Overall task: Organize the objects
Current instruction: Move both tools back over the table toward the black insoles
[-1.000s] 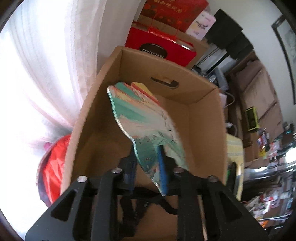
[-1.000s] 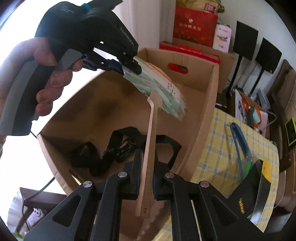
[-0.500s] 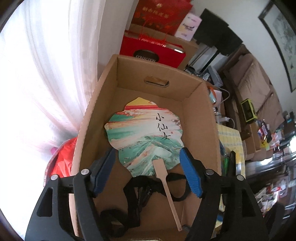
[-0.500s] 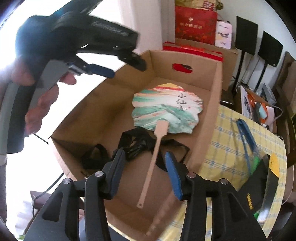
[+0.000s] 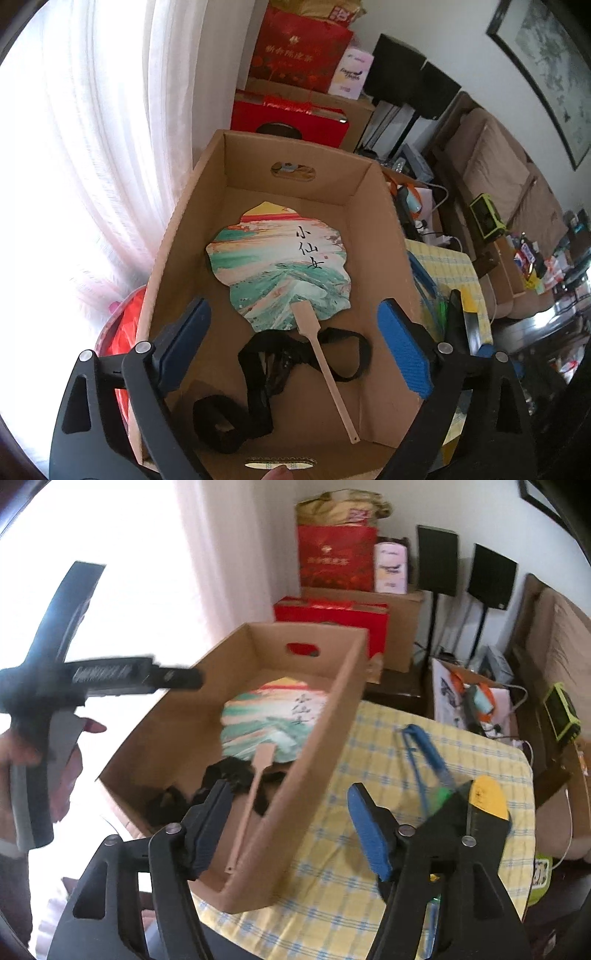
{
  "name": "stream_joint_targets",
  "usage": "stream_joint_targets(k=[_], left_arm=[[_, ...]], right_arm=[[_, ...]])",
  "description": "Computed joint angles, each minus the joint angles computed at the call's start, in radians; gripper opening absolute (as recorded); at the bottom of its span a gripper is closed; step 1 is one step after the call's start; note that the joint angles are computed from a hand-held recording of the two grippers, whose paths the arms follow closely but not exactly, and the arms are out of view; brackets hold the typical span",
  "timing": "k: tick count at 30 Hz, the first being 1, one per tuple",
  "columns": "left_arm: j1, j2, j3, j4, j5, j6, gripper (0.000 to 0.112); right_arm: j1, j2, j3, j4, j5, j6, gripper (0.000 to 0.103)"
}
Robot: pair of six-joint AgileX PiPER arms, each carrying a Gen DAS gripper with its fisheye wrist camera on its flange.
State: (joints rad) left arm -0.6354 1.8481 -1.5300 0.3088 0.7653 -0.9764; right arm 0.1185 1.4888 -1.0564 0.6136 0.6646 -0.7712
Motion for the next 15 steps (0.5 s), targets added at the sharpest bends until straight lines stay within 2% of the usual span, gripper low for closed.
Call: stream_joint_targets(k=[4, 6, 8, 9, 12, 15], left_arm=[[-0.058, -0.026, 0.040, 0.107, -0.008, -0.104, 0.095], [-0.082, -0.036, 0.056, 0.148, -0.017, -0.144, 0.096], [-0.104, -0.042, 0.067, 0.180, -0.023, -0.165, 0.102], [-0.115, -0.044, 0.069, 0.201, -0.020, -0.181, 0.103], [-0.158, -0.046, 0.064, 0.277, 0.010, -0.226, 0.103], [-0.196, -0.044, 0.052, 0.330, 0.044, -0.252, 0.103]], right_arm=[[-0.052, -0.008, -0.016, 0.008, 0.009, -0.004, 0.079], [-0.089, -0.017, -0.018, 0.049, 0.027, -0.046, 0.080], [-0.109, -0.023, -0.018, 0.066, 0.035, -0.068, 0.081], [-0.117, -0.024, -0.020, 0.068, 0.039, -0.071, 0.085], [-0.159, -0.023, -0.024, 0.103, 0.066, -0.098, 0.099], [-0.182, -0.024, -0.024, 0.105, 0.065, -0.098, 0.103]])
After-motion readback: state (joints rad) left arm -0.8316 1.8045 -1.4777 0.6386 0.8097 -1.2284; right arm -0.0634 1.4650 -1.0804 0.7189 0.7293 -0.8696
